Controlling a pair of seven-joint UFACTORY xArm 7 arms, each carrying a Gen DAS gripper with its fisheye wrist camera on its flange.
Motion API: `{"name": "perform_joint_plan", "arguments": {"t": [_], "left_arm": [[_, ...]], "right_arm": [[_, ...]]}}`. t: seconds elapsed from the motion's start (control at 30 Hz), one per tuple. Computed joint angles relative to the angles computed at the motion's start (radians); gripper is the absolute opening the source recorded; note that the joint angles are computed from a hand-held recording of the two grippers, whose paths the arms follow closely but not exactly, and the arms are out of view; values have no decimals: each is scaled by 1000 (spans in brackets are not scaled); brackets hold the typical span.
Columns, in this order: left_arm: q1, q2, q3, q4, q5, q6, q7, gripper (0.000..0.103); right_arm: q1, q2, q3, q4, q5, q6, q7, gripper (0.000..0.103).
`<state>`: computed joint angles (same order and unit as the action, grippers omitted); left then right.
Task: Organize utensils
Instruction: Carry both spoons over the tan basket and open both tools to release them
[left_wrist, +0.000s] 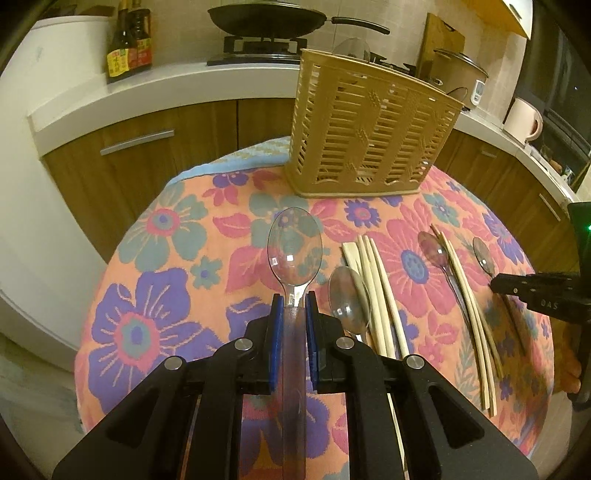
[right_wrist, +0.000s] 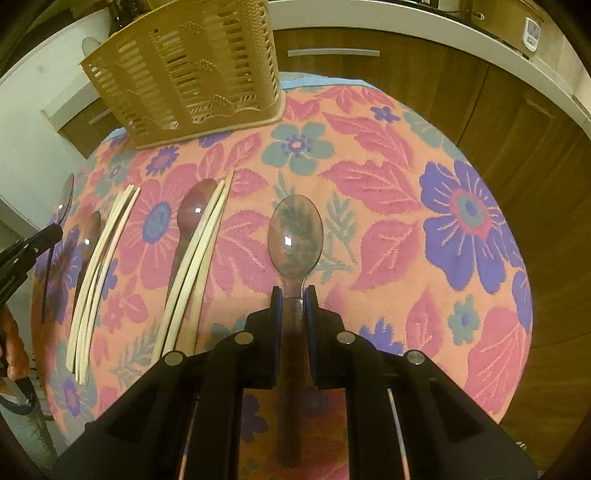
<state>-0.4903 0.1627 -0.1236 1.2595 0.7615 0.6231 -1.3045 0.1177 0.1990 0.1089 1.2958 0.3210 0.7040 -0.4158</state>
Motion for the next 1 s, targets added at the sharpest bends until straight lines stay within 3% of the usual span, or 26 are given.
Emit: {"name": "perform_joint_plan", "arguments": {"t": [0.27, 0.37, 0.43, 0.5, 0.63, 0.8, 0.9, 1.0], "left_arm": [[3, 11, 7, 10, -1, -22, 16, 10], [2, 16, 11, 18, 3, -25, 22, 10], [-1, 13, 19, 22, 34, -41, 0, 10], [-2, 4, 25, 28, 72, -62, -20, 10], [9, -25, 37, 62, 203, -128, -94, 10], [25, 19, 53, 208, 320, -194, -134, 10], [12, 86, 78, 337, 372, -204, -140, 10], [6, 172, 119, 469, 358, -280, -143, 10]], "right_arm": [[-16, 37, -6, 100, 21, 180, 45, 18], [-1, 42, -9, 114, -21, 193, 85, 18], [24, 43, -11, 118, -87, 179, 119, 10], [32, 36, -2, 115, -98, 158, 112, 10], [9, -10, 31, 108, 59, 89, -8, 10], [11, -25, 57, 170, 264, -29, -160, 10], [7, 18, 85, 272, 405, -92, -248, 10], [9, 99, 110, 407, 490, -135, -264, 10]]}}
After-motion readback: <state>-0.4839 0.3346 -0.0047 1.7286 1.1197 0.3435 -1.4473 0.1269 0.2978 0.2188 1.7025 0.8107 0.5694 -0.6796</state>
